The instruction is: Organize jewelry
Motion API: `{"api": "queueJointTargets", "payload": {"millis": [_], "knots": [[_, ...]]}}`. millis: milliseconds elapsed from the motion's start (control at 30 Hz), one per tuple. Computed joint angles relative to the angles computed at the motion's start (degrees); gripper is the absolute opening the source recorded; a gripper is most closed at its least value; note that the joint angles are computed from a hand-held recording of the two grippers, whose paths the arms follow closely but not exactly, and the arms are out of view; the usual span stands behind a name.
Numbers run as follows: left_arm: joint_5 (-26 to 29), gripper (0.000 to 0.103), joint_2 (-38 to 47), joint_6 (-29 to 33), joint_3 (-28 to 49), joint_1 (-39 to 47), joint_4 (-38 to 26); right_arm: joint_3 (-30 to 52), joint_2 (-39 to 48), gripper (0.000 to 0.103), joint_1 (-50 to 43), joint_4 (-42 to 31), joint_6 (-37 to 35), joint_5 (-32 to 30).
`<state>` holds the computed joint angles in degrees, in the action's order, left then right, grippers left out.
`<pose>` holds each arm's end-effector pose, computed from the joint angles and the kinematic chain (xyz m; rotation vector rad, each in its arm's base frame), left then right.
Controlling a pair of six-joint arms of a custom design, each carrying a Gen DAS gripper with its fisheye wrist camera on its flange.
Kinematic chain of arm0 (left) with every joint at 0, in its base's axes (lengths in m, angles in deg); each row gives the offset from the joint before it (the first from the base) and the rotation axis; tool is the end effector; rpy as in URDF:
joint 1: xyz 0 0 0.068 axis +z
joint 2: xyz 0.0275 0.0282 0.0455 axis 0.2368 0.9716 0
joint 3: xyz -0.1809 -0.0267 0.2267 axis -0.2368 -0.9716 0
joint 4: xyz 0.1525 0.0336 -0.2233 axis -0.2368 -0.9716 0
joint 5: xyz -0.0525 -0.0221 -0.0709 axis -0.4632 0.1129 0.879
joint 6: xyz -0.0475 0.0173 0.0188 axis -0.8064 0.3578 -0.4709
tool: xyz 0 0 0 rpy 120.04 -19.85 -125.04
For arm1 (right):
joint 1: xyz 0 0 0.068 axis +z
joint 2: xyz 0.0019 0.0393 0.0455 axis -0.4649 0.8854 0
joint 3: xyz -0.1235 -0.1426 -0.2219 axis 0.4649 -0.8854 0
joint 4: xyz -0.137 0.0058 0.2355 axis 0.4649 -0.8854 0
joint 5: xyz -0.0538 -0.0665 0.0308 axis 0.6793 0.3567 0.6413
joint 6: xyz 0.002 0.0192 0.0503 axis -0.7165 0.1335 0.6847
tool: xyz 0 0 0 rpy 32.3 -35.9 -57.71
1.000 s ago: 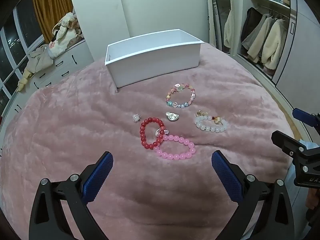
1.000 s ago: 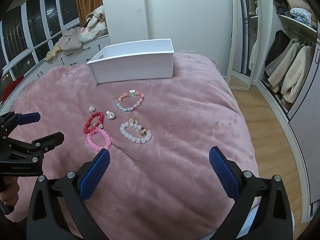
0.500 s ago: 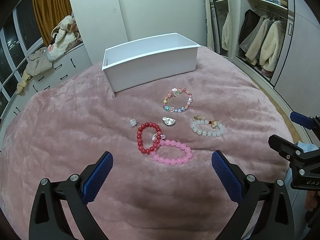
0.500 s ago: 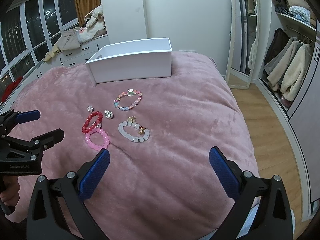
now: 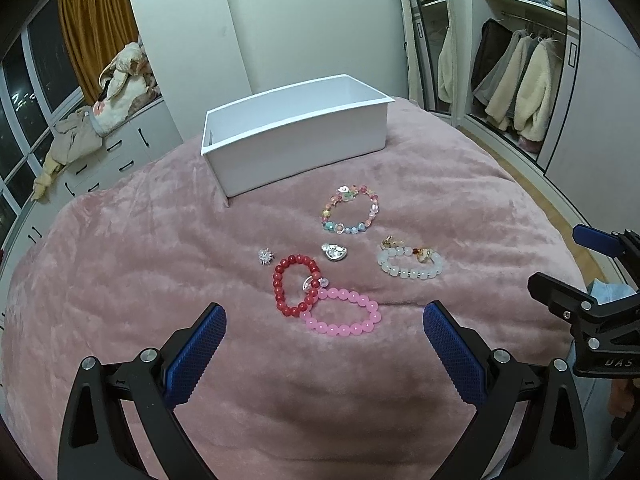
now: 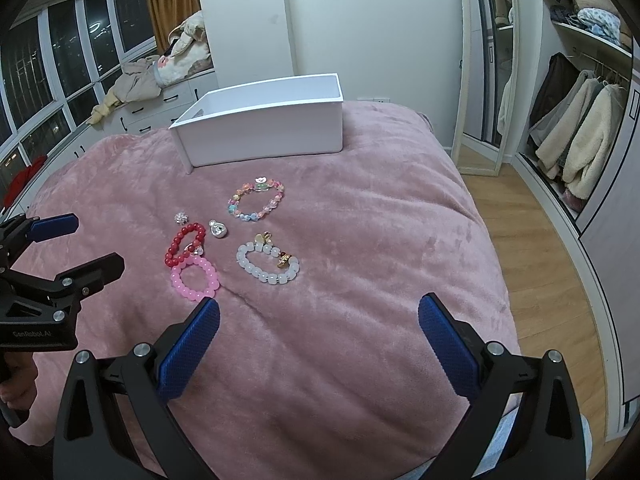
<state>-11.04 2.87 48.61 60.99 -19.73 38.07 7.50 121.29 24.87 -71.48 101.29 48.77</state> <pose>0.1628 -0.0929 0.2611 0.2826 2.4395 0.0901 0.1599 0.1871 0.3043 -0.1958 2.4413 0.1965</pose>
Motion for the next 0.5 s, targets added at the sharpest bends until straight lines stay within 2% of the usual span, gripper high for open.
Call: {"api": "queueJointTargets", "payload": {"millis": [500], "knots": [[-0.1, 0.1, 0.7, -0.2, -0.1, -1.3, 0.9, -0.1, -0.1, 0.098, 0.3, -0.6, 0.9, 0.1]]}}
